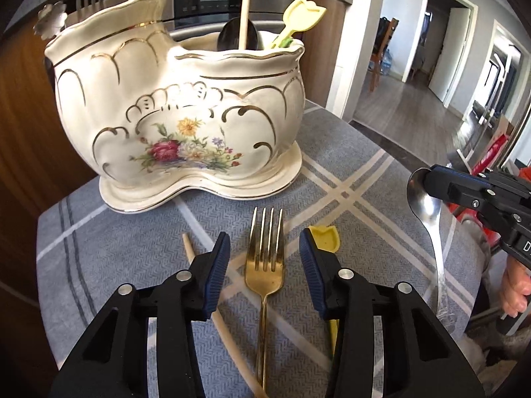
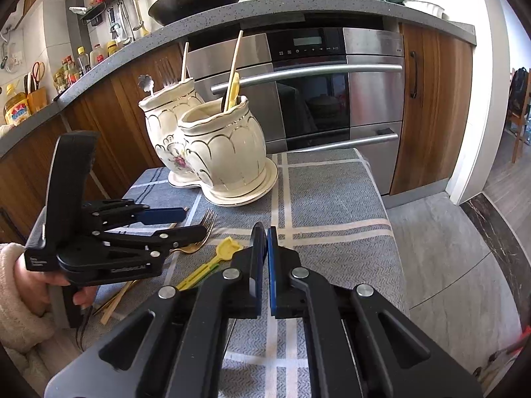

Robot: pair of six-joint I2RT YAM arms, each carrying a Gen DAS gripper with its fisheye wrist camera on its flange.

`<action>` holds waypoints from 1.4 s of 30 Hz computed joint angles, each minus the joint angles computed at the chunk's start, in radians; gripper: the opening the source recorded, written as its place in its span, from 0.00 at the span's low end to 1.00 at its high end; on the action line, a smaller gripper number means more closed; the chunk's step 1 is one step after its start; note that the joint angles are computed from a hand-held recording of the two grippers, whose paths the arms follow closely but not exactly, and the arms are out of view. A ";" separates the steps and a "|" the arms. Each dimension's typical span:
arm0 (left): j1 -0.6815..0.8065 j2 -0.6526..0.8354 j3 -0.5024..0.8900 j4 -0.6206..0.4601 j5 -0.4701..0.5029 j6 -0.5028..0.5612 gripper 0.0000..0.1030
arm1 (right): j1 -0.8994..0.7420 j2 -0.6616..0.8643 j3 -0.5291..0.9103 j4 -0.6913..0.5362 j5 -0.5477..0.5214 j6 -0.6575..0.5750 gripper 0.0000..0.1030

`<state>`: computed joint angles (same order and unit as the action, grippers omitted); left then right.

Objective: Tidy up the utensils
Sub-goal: 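Grasp a wooden chopstick with the left tool while the right tool holds the yellow utensil, then carry the chopstick and yellow utensil to the holder and lower them in with both tools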

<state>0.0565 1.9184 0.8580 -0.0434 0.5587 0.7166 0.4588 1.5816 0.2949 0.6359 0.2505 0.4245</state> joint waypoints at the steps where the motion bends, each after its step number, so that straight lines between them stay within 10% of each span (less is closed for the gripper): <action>1: 0.001 0.005 0.008 -0.008 0.002 -0.008 0.43 | 0.001 -0.003 -0.003 0.002 0.000 -0.001 0.03; 29: 0.003 0.086 0.143 -0.058 -0.226 -0.078 0.22 | 0.014 -0.057 -0.034 0.006 0.022 0.012 0.02; 33: -0.017 0.080 0.135 -0.023 -0.232 -0.074 0.06 | 0.038 -0.116 -0.049 -0.026 0.050 0.024 0.02; 42: 0.079 -0.042 0.045 -0.019 -0.092 -0.043 0.06 | 0.082 -0.195 -0.055 -0.094 0.096 0.046 0.02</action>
